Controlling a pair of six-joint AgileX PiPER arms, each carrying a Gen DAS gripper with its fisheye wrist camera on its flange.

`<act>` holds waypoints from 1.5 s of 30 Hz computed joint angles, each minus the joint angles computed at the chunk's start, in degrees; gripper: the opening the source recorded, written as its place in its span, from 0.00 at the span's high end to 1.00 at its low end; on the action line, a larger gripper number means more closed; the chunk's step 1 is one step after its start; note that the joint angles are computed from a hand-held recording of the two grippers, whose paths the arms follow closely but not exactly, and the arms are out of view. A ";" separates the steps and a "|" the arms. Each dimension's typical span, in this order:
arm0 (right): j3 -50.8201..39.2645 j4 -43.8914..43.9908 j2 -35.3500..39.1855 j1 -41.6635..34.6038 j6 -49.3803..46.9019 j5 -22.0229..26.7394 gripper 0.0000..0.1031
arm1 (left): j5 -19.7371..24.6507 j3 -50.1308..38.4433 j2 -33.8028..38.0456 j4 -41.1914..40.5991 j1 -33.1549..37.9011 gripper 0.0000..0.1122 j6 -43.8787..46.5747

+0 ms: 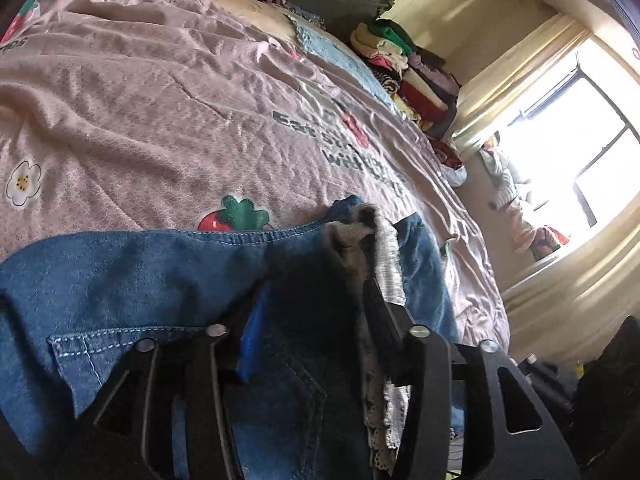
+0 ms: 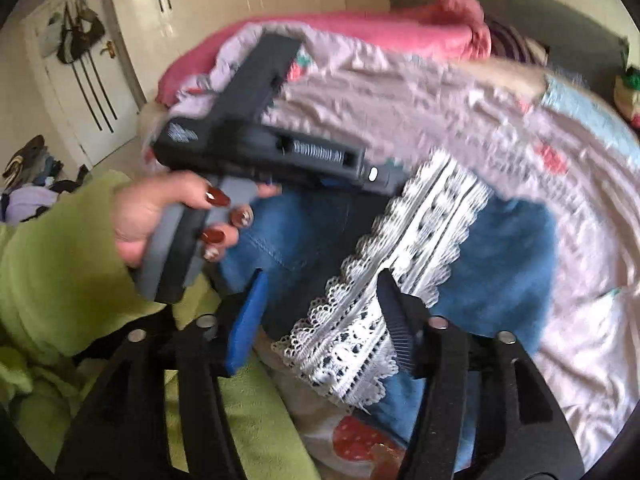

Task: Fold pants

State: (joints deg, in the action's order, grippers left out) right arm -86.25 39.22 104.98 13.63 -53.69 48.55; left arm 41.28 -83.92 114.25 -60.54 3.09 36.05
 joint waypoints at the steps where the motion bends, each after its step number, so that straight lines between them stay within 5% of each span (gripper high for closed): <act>1: 1.06 0.19 -1.30 -0.99 -0.70 -0.12 0.46 | 0.26 0.37 -0.25 -0.89 0.20 0.53 0.78; 7: 8.34 -8.39 -4.85 -0.34 -1.34 -3.95 0.44 | 3.88 0.10 0.25 -7.15 1.67 0.51 2.95; 17: 16.65 -22.50 -6.10 9.10 0.49 -17.14 0.59 | 4.13 -9.79 5.17 5.74 -2.28 0.51 -9.17; 18: 16.20 -23.06 -5.44 9.21 0.91 -16.60 0.69 | 3.99 -10.92 5.84 7.17 -2.81 0.53 -10.61; 21: 13.38 -18.66 -3.54 7.41 -0.56 -10.62 0.85 | 3.43 -13.72 7.59 9.69 -3.74 0.82 -13.50; 24: 9.96 -8.07 -3.00 3.02 -5.20 -3.39 0.88 | 2.61 -13.41 6.67 9.16 -3.77 0.84 -12.88; 38: 3.95 -8.40 3.89 3.61 -2.20 0.65 0.80 | -2.35 -9.08 4.26 13.91 -3.47 0.81 -13.85; 41: 3.57 -5.25 3.34 2.27 -3.60 3.75 0.73 | -3.64 -7.28 2.11 16.03 -3.93 0.72 -14.30; 43: 1.90 -2.05 4.03 0.49 -4.41 6.75 0.71 | -5.52 -4.90 -0.32 18.11 -4.55 0.56 -14.24; 45: 0.46 0.35 4.21 -1.32 -3.93 9.38 0.69 | -7.15 -2.32 -2.80 19.34 -4.99 0.53 -13.52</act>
State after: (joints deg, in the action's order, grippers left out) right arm -85.79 39.57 109.19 12.32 -57.63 57.93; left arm 34.13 -86.24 111.45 -41.20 -1.90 22.53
